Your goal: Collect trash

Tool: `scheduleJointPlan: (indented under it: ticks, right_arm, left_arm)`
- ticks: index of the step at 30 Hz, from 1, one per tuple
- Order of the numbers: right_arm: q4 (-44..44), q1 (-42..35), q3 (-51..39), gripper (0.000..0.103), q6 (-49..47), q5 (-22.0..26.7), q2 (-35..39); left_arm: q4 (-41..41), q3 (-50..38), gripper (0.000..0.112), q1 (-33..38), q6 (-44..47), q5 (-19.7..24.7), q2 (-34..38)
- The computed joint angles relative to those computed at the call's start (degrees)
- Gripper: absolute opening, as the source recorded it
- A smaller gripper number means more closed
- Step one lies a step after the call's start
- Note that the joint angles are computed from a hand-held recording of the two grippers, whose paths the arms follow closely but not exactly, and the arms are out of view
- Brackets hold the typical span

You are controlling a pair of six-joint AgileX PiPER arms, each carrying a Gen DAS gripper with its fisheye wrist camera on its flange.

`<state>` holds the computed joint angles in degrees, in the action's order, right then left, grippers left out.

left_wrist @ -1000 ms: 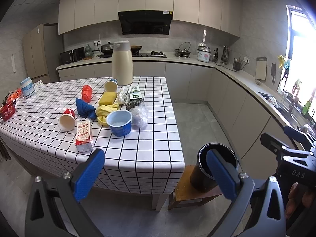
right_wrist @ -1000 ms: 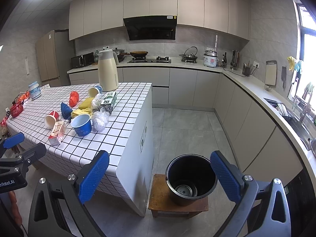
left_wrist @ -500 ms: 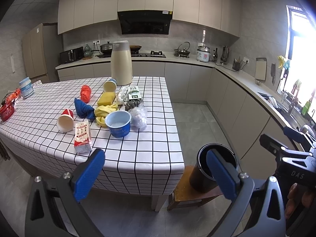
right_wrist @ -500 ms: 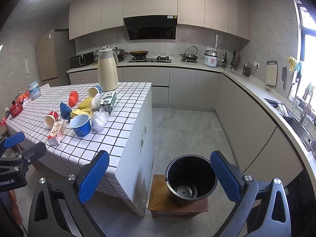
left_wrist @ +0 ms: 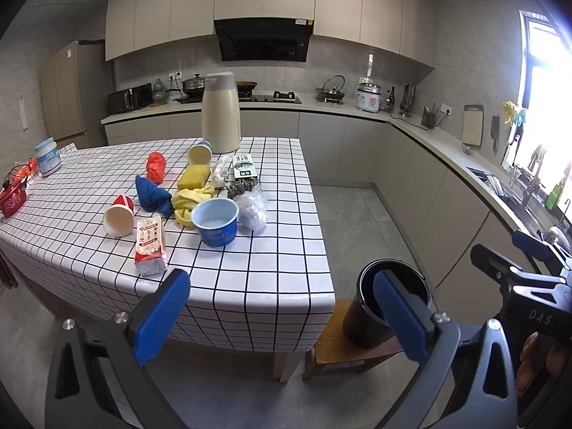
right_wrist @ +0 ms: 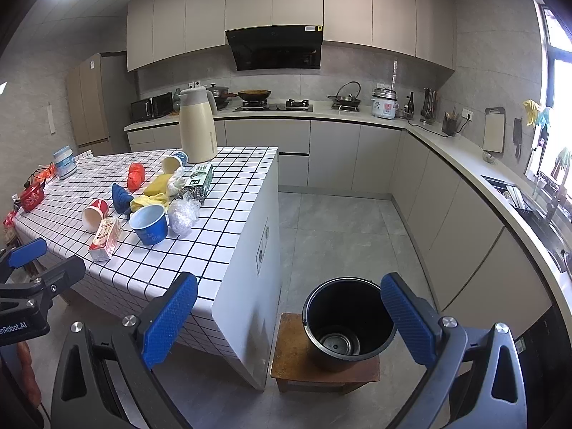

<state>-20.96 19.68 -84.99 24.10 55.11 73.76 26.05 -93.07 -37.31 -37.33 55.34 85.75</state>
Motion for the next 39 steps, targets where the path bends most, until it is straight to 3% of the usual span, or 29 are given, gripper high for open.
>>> scheduleJointPlan:
  ticks: [6,11,19,25,27,29,33,38,39]
  right_arm:
    - [1.3,-0.6,0.5,0.103,-1.1,-1.0,-0.3]
    - [9.0,-4.5,1.4,0.103,-7.2,-3.5,-0.4]
    - [18.4,-8.0,-1.1,0.103,-17.7,-4.0,5.4]
    - [27.8,-8.9,-5.0,0.103,-27.7,-4.9,13.5]
    - [29.2,-8.5,-7.4,0.098,-29.8,-5.7,16.5]
    - [30.7,-8.3,-9.9,0.082,-31.9,-5.9,19.2]
    - [31.9,-6.8,-20.2,0.077,-33.2,-4.0,28.7]
    - [28.3,-2.6,-44.3,0.051,-28.6,4.8,46.2]
    - [27.7,-2.1,-50.0,0.05,-27.7,7.7,49.7]
  left_arm:
    - [-2.6,1.0,0.103,1.7,0.3,-1.4,-0.8]
    - [-4.0,0.4,0.103,4.0,0.7,-0.1,0.0]
    - [-11.5,5.0,0.103,10.9,3.5,-4.4,-1.5]
    - [-1.4,6.5,0.098,10.9,-5.7,-1.0,-0.5]
    - [-0.8,7.8,0.096,12.4,-6.1,-2.4,-0.8]
    - [2.1,8.2,0.095,13.0,-7.8,-2.8,-0.2]
    - [0.1,8.1,0.082,17.7,-4.7,-5.6,2.4]
    - [-6.7,6.2,0.077,26.0,2.7,-11.2,8.7]
    - [-8.3,5.4,0.076,27.4,4.3,-12.2,10.3]
